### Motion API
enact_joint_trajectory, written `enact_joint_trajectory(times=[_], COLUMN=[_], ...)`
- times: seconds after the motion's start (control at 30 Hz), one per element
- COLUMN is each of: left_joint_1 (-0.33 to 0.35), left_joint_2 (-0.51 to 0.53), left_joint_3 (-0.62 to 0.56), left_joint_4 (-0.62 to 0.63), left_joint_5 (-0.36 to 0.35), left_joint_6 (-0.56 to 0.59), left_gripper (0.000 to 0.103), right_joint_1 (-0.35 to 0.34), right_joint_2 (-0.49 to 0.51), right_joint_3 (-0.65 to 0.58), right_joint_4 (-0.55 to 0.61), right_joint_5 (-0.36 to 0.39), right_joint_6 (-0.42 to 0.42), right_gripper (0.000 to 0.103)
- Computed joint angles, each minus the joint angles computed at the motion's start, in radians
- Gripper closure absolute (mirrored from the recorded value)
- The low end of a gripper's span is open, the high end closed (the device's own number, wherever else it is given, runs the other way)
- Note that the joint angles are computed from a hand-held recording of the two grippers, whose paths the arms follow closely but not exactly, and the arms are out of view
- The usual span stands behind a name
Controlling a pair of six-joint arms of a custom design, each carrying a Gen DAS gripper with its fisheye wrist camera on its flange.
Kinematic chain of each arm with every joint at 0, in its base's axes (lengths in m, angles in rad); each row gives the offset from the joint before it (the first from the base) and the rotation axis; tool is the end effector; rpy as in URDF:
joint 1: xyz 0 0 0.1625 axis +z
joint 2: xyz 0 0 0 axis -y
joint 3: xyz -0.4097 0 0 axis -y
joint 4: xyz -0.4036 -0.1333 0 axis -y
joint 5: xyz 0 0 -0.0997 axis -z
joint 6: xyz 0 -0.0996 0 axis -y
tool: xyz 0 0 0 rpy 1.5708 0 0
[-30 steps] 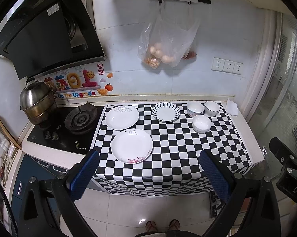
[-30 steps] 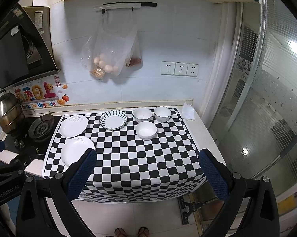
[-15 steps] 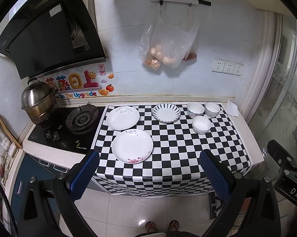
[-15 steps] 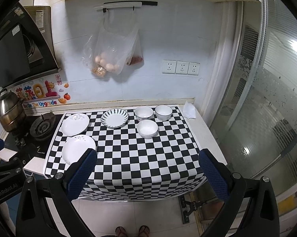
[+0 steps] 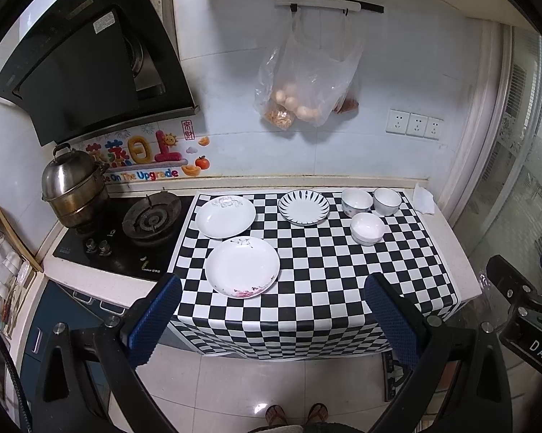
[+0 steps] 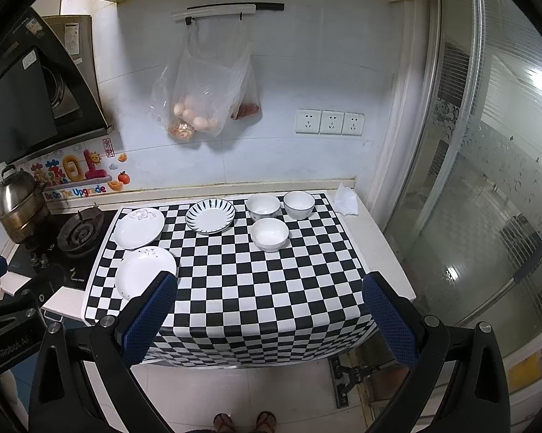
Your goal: Organize plates and bowls
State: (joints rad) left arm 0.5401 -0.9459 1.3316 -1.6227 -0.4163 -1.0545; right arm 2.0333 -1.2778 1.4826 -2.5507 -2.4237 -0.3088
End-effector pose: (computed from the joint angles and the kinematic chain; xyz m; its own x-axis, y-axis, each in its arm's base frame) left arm -0.4804 -0.5496 0.2722 -0.6805 -0.1752 -0.7115 0.4427 0.6755 -0.5897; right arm 0.3335 -0.5383 0.4956 -0.6880 -0.0245 0.7253 -0.5540 0.6632 -0.5032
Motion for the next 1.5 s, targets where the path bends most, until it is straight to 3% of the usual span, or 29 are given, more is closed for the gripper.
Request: enact_joint_trajectory(times=[1.13,1.5], left_joint_1=[-0.01,0.0], left_joint_2=[0.025,0.06], left_joint_3=[-0.026,-0.065], left_joint_4=[0.082,0.147], left_joint_5=[0.029,0.042], left_joint_6=[-0.074,-0.132], left_gripper=[0.0,0.0], right_joint_1=[0.011,-0.035], right_joint_2=[-0.01,0.016], right_joint_3=[0.004,-0.064], right_joint_4=[0.021,0.077], right_joint_5=[0.007,0.074], right_joint_6=[0.026,0.035], right_gripper=[0.0,0.0])
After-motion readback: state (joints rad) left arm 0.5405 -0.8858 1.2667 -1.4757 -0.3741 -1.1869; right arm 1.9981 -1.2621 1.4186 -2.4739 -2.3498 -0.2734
